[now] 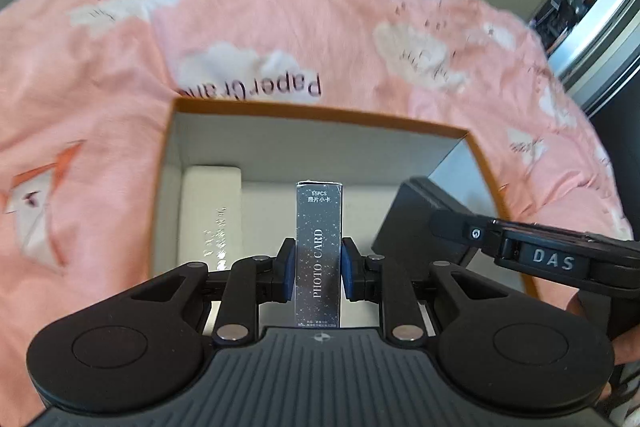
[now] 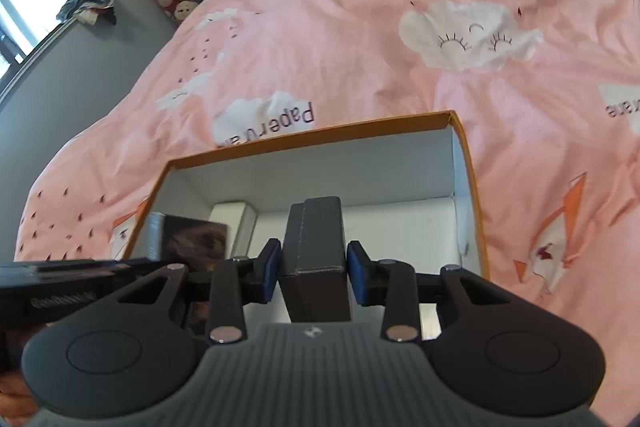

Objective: Organize objects
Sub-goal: 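Carry the photo card pack and black box over the orange box with both grippers, then lower the photo card pack and black box into the orange box and open both grippers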

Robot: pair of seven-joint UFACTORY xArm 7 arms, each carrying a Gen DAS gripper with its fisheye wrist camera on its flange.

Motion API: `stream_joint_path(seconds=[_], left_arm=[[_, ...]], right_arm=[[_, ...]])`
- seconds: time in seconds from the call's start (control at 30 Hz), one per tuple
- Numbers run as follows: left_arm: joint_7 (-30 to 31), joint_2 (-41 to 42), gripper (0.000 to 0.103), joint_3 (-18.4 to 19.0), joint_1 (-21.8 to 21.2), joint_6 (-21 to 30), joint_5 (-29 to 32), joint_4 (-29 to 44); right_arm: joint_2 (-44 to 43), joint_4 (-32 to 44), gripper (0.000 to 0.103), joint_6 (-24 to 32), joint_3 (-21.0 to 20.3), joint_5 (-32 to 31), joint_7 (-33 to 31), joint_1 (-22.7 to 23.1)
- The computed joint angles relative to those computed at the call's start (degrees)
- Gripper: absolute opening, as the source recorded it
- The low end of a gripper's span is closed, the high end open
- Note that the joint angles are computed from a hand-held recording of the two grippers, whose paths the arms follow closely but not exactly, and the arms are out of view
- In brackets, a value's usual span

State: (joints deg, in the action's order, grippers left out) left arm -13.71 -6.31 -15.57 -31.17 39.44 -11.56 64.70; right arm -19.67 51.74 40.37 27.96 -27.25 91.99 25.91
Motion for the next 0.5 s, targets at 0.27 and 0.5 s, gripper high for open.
stream_joint_path(seconds=[0.27,0.5], left_arm=[[1.4,10.7,0.025,-0.2,-0.5,3.0,4.0,7.7],[4.2,14.5,0.025,0.2,0.6,2.7,-0.6,9.9]], right_arm=[[5.8,0.1,0.038,-6.2,-1.8,-4.9,3.9,-2.4],[8.1,-1.7,0.038,-12.2,-5.0,-4.9,6.4,-1.3]])
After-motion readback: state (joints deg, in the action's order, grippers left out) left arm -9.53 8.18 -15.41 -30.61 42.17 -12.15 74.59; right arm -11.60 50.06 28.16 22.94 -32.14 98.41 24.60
